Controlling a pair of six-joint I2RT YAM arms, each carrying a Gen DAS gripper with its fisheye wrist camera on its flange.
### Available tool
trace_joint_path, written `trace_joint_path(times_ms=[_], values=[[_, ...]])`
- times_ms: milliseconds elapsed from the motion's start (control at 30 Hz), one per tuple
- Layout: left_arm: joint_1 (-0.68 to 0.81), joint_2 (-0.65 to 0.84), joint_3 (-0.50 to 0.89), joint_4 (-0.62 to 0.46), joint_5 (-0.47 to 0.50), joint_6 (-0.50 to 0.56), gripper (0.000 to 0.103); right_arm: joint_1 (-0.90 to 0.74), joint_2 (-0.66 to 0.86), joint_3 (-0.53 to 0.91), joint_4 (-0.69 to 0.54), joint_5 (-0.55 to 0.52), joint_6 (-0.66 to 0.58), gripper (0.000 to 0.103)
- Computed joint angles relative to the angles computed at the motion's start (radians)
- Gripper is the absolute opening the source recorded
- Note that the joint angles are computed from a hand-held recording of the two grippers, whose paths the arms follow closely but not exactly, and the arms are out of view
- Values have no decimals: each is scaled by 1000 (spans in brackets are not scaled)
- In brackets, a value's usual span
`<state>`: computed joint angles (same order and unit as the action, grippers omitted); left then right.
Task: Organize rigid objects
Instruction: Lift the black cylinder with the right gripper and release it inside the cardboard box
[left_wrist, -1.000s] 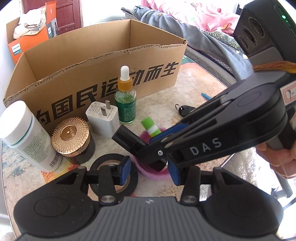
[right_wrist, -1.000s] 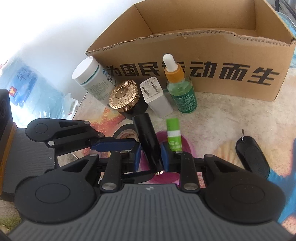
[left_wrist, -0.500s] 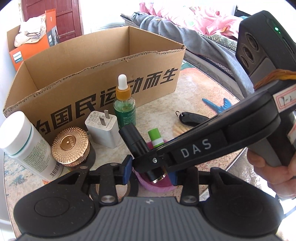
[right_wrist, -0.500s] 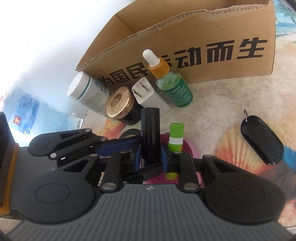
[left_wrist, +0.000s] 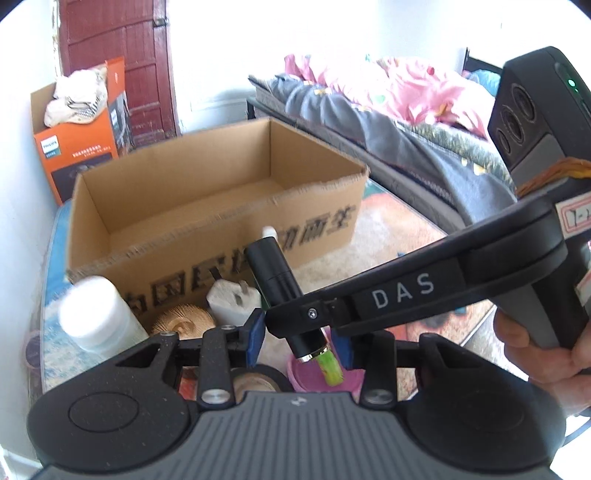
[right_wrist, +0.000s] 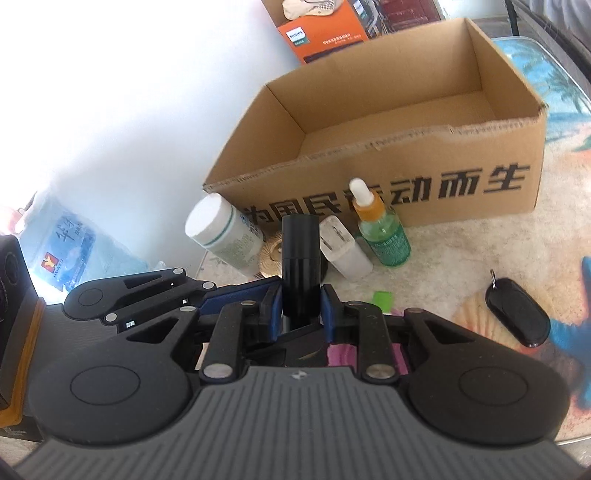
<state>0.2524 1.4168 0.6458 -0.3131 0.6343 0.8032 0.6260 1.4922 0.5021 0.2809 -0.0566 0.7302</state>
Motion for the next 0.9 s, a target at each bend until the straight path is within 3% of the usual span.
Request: trace_joint_path(times_ms=[167, 300, 500, 667, 800, 900], values=[[46, 14, 173, -105, 30, -42, 40, -17, 4, 177, -99, -9, -61, 21], [33, 122, 373, -166, -15, -107, 40, -87, 129, 378, -156, -111, -96, 21], [-54, 421, 737, -288, -176, -188, 40, -210, 483, 823, -366, -299, -73, 21], [-106, 700, 1065, -415, -297, -213, 40, -275, 779, 1191, -569, -374, -32, 21], [-143, 835, 1223, -457, -393, -219, 39, -300, 965, 1432, -677, -417, 22, 21], [-171, 876, 1261, -449, -462, -221, 38, -305, 1072, 1589, -752, -425, 42, 21]])
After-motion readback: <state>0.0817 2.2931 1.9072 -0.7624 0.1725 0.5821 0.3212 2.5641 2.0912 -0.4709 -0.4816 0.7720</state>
